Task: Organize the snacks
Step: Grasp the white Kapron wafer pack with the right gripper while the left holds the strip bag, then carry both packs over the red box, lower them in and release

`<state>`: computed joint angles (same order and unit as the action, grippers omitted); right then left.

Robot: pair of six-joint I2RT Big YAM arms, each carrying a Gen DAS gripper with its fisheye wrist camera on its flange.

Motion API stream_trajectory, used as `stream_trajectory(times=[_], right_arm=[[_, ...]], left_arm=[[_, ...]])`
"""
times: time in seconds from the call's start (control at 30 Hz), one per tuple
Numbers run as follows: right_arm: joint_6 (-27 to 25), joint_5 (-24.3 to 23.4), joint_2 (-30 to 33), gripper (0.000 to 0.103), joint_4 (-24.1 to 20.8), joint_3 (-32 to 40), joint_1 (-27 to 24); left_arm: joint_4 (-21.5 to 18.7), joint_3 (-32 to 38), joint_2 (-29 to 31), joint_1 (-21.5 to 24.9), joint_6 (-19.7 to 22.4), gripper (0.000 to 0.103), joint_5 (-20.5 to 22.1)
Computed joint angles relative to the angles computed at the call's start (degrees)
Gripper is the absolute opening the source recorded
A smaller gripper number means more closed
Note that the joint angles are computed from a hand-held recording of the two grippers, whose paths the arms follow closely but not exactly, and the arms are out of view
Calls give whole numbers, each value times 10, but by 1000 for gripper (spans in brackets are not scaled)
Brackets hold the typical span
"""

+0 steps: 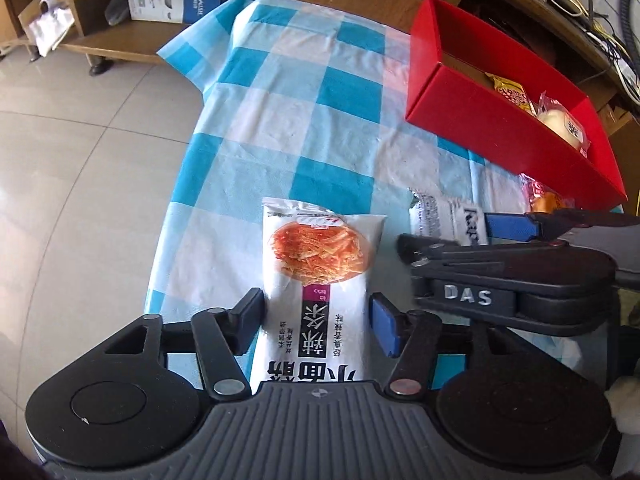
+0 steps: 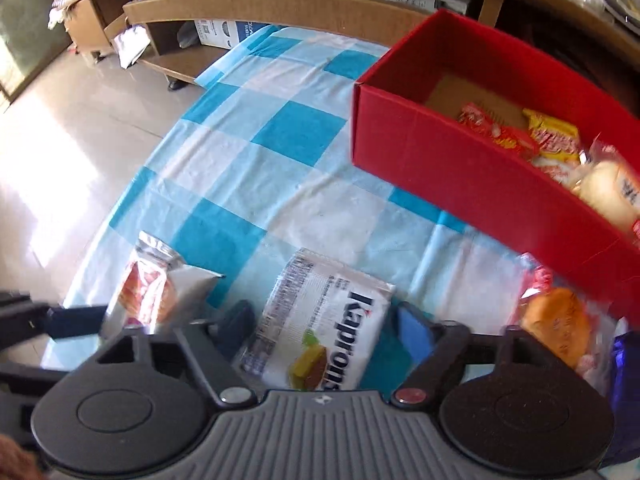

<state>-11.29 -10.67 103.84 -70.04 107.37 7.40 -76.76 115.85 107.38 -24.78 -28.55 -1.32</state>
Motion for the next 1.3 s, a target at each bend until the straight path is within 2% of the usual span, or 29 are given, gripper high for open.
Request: stream_trajectory(times=[0.07, 0.23, 0.33, 0.47, 0.6, 0.63, 0.7, 0.73, 0.77, 0.97, 1.13, 1.3], right_arm=[[-20, -10, -4, 72, -15, -4, -18], [-55, -25, -27, 72, -34, -31, -66], [-72, -32, -42, 72, -33, -54, -82], [-74, -34, -54, 73, -17, -71, -83], [-74, -23, -67, 72, 7, -95, -80], [-74, -25, -73, 71, 7, -100, -82], [-75, -29, -87, 71, 5, -111, -85], [-73, -28, -95, 71, 7, -116, -86], [-70, -30, -103, 71, 8, -119, -88], [-72, -21, -133, 71, 5, -112, -97], [-77, -33, -127, 71, 0, -93, -103], [-94, -44, -109, 71, -10, -62, -110]], left_arm=[[-1, 3, 2, -4, 6, 67, -1], [2, 15, 11, -14, 21, 65, 10], [-2, 30, 24, -22, 28, 79, 0], [-22, 52, 44, -44, 55, 90, -40], [-25, 47, 48, -70, 78, 92, -95], [-25, 45, 45, -71, 73, 86, -92], [-18, 38, 35, -72, 62, 61, -86], [-13, 35, 29, -70, 53, 54, -76], [-9, 32, 25, -68, 44, 51, -64], [10, 36, 16, -79, 47, 49, -59], [18, 51, 20, -81, 44, 49, -51], [18, 99, 45, -81, 42, 49, -40]])
